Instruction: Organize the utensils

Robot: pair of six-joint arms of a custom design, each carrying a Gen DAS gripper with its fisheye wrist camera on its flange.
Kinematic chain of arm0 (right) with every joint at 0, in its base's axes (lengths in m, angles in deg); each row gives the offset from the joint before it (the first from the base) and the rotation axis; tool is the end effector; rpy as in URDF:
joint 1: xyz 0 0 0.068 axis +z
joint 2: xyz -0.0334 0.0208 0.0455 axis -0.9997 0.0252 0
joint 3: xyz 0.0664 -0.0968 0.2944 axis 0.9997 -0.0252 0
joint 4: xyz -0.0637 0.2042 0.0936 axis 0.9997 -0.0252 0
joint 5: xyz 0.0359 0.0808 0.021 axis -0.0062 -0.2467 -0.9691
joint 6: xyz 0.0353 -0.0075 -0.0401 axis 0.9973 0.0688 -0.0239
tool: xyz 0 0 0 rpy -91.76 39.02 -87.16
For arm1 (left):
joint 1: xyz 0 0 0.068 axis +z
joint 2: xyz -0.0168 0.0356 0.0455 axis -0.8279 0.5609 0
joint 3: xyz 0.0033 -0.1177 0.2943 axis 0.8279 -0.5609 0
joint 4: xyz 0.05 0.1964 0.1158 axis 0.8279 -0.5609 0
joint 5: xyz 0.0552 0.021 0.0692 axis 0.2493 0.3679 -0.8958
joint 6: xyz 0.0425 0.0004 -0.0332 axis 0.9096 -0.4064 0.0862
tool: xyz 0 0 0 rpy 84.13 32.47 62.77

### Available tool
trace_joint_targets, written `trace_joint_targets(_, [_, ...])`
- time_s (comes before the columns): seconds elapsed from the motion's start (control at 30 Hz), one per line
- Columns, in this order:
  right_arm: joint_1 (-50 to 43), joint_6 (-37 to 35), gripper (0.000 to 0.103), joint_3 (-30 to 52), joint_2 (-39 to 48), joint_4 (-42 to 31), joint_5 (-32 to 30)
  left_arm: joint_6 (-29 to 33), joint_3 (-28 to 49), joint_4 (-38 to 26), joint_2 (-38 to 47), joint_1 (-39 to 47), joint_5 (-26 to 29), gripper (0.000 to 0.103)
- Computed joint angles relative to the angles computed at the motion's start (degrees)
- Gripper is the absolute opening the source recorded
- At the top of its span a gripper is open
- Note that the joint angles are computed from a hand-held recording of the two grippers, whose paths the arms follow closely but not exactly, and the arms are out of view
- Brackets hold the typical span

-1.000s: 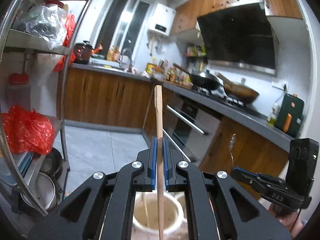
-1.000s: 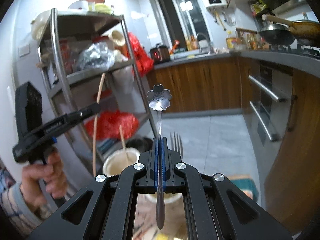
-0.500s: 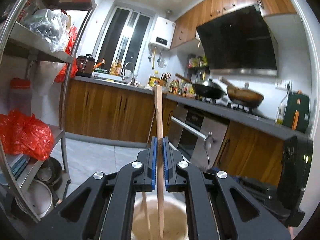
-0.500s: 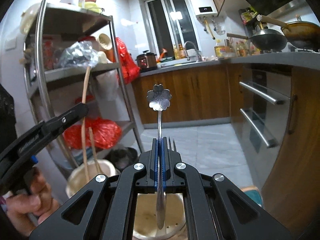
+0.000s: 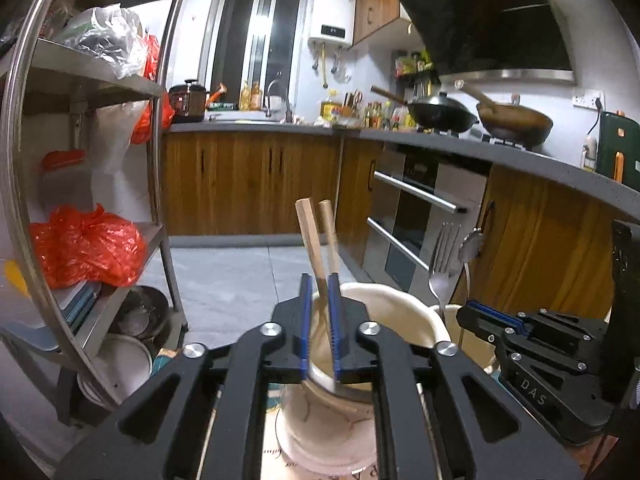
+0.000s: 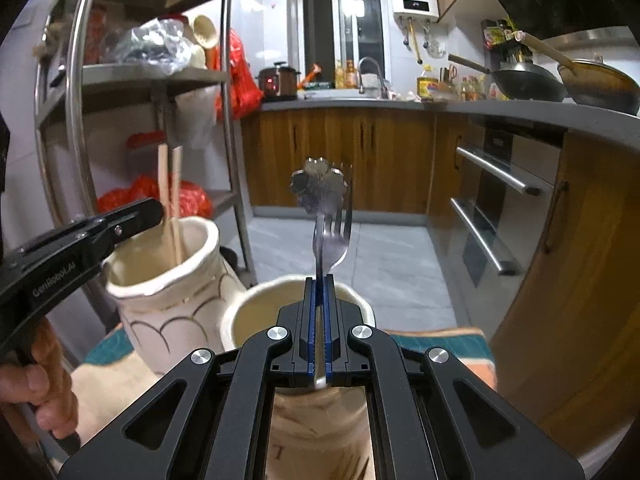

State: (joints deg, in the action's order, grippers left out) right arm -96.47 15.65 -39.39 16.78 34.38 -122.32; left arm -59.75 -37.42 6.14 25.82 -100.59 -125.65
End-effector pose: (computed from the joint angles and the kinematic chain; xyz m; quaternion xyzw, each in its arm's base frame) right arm 0.2872 -0.0177 0.2466 -0.2430 0.8206 0.1727 0.4877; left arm 0.2571 -0.2180 0.2517 -0.0808 0.8174 0.0077 0.5703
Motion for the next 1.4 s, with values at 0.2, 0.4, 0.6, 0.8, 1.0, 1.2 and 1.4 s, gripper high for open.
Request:
trace_joint_targets(0.2, [-4.0, -4.4, 0.023, 1.6, -2.8, -7.7, -4.3, 1.0, -1.9, -1.6, -3.4, -4.3, -5.2, 0.062])
trace_joint_targets(0.4, [-11.6, -13.3, 0.026, 2.7, -4.9, -17.4, -10.6, -4.2, -4.6, -6.9, -6.9, -9.8, -7.7, 0.068])
trace_joint_targets(0.6, [-18.3, -24.9, 0.027, 4.6, -4.0, -29.2, -12.8, -15.0, -7.9, -14.0, -7.4, -15.1, -6.8, 0.07])
trace_joint_targets(0.8, [-23.4, -35.8, 0.027, 7.7, 0.5, -41.3, -11.0, -23.3, -10.4, -18.1, -5.0, -17.5, -3.2, 0.07])
trace_joint_targets(1.0, [-23.8, -42.3, 0.027, 8.8, 4.6, -48.8, -4.8, -27.4, -11.5, -20.2, -2.2, -18.3, 1.2, 0.07])
trace_joint_targets(1.2, [-23.5, -45.0, 0.027, 7.6, 7.0, -52.1, -2.5, -27.9, -11.0, -20.7, 0.8, -17.7, 6.2, 0.063])
trace_joint_targets(1.4, [-22.2, -43.9, 0.026, 8.0, 10.5, -55.0, -2.8, -27.6, -11.3, -20.9, 2.9, -17.8, 9.2, 0.055])
